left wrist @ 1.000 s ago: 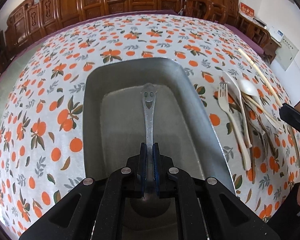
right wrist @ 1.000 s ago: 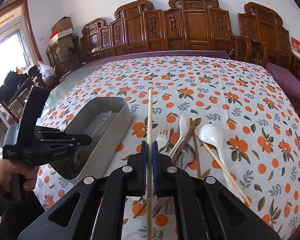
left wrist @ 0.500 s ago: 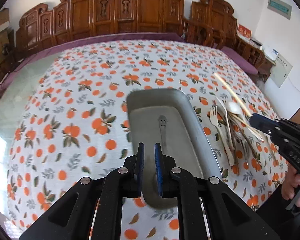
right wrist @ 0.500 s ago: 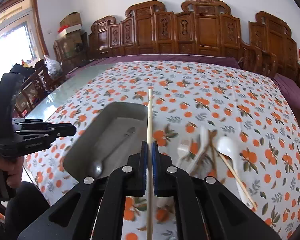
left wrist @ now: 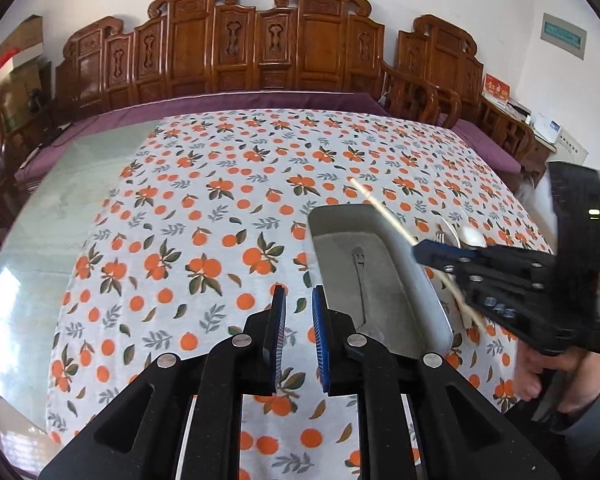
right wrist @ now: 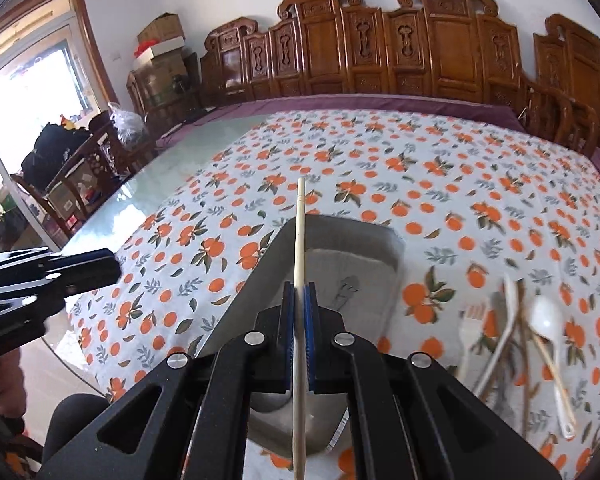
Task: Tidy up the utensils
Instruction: 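Lower the metal spoon into the grey tray and open the left gripper while the right drops the chopstick in, then move the left gripper back to the pile and grasp a metal fork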
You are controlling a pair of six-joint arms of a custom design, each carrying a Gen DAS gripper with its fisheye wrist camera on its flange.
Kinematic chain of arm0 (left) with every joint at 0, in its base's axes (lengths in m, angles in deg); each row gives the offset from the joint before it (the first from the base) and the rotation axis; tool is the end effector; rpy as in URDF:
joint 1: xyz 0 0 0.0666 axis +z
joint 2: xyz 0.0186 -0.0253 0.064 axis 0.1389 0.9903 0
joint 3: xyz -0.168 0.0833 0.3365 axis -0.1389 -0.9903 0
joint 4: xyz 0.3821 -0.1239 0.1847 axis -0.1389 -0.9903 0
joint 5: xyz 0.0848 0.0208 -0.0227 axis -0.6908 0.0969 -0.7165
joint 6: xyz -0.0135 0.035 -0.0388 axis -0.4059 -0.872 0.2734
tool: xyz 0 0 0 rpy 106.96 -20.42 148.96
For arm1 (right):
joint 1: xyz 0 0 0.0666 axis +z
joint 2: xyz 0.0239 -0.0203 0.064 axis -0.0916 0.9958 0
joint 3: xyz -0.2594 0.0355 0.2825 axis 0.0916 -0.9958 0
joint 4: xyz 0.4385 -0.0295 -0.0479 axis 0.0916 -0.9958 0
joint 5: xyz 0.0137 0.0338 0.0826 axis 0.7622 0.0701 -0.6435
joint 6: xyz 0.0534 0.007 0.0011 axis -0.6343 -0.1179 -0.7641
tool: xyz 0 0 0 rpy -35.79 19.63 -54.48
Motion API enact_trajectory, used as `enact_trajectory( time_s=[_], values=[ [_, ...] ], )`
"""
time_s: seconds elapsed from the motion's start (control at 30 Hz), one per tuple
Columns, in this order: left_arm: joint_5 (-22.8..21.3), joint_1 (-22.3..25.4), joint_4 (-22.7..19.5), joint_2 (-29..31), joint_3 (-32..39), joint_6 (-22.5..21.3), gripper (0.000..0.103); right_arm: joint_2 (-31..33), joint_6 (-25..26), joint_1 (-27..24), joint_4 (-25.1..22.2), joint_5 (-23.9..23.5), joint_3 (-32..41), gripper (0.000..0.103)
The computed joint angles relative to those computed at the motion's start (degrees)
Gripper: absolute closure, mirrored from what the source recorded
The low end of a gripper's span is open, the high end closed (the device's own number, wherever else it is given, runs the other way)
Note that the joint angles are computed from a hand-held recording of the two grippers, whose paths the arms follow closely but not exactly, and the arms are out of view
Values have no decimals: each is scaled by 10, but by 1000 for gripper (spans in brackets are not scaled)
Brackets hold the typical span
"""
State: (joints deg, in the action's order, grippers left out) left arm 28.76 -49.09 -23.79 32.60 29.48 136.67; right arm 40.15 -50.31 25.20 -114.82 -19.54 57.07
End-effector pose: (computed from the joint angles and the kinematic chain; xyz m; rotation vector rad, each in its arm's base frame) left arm 0.2850 -0.4006 0.5763 -0.3511 2.3844 0.0354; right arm 0.4325 0.2699 0.5121 -0.9053 2.2607 0.6913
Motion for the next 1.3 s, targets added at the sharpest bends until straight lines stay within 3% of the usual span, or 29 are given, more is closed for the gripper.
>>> enact_trajectory(
  time_s=[0.23,0.5,0.7,1.0,1.3],
  values=[
    [-4,-4,-8,-6,-5,13,80,24,-4,12,-3,17,-8,97],
    [-12,-9,-19,6,5,25,41,23,2,-3,-3,2,-18,95],
    [-24,-17,-24,30,31,29,27,-3,45,-40,-15,-23,-23,95],
    [-30,-30,3,80,80,3,25,-44,149,-148,-50,-37,-26,93],
    [5,-32,31,145,147,-34,25,-56,177,-223,-57,-58,-52,90]
  ],
)
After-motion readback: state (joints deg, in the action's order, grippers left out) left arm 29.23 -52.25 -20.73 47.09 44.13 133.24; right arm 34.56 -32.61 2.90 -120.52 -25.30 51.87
